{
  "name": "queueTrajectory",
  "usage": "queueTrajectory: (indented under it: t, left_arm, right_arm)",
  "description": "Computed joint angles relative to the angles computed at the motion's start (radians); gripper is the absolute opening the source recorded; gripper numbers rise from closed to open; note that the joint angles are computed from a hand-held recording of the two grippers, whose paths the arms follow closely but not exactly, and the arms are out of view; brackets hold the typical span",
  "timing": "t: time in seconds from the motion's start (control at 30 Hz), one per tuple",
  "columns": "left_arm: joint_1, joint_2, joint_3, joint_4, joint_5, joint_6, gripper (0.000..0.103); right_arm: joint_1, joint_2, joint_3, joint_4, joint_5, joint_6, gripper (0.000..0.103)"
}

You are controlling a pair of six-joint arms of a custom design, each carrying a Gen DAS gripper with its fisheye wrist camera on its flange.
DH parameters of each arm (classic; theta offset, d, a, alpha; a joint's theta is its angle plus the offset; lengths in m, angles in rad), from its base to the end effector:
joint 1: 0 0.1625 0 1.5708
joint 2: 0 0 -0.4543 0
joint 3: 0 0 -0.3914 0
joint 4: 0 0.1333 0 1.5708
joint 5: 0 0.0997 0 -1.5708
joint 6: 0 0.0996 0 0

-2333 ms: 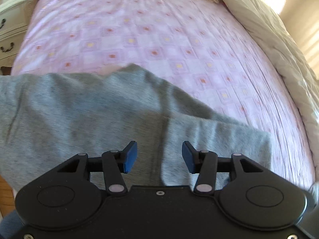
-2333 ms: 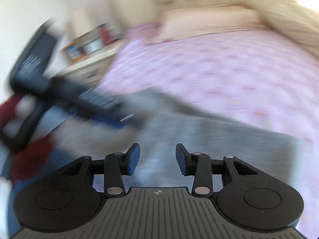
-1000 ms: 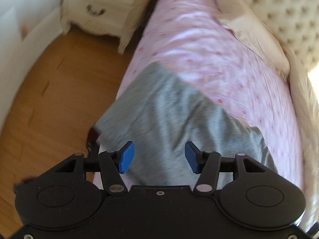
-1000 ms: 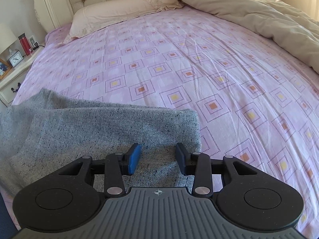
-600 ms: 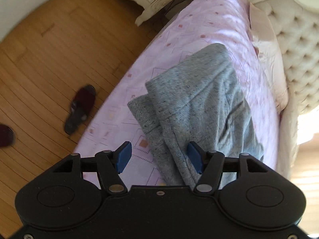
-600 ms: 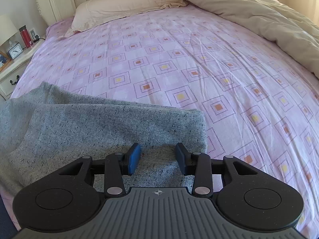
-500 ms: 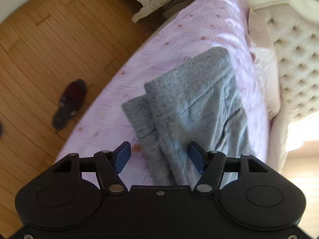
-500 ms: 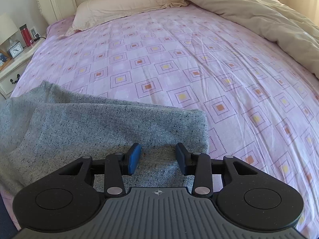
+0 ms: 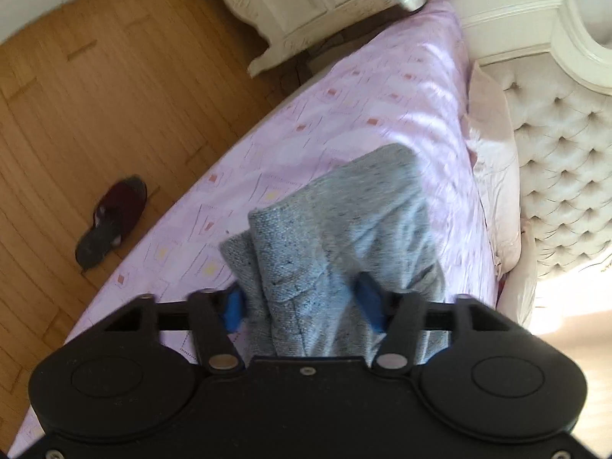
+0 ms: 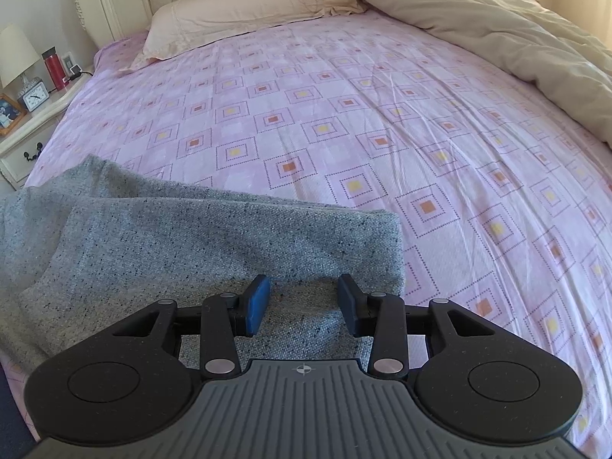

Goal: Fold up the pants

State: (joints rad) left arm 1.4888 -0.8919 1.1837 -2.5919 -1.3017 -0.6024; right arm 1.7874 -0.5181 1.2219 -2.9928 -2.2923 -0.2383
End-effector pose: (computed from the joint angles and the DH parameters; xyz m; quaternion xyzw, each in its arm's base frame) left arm 0.0938 -0.8088 0.3983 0.2844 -0.8823 0.3750 0.0005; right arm 0.2416 -0.7837 0.1435 0.0767 -0.8814 0.3252 0.3340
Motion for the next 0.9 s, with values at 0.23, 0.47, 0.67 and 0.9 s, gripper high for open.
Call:
queueTrajectory:
  t: [0.23,0.47,0.67,0.9]
  left_arm:
    - [-0.094,-0.028,-0.004,-0.005,0.119,0.219,0.024]
    - [-0.218,-0.021,-0.036,-0.005,0.158,0.418,0.023]
    - [-0.332,0.015,-0.055,0.013,0.101,0.624,0.023]
    - [-0.399,0.104,-0.041,0.128,-0.057,0.701,0.024]
  right_arm:
    - [-0.004,-0.014,0.023,-0.017,0.025,0.007,0.039]
    - [-0.008,-0.037,0.055,-0.021,0.059,0.022,0.038]
    - [-0.014,-0.052,0.076,-0.039,0.095,0.043,0.038]
    - [-0.025,-0.081,0.108,-0.058,0.140,0.077,0.038]
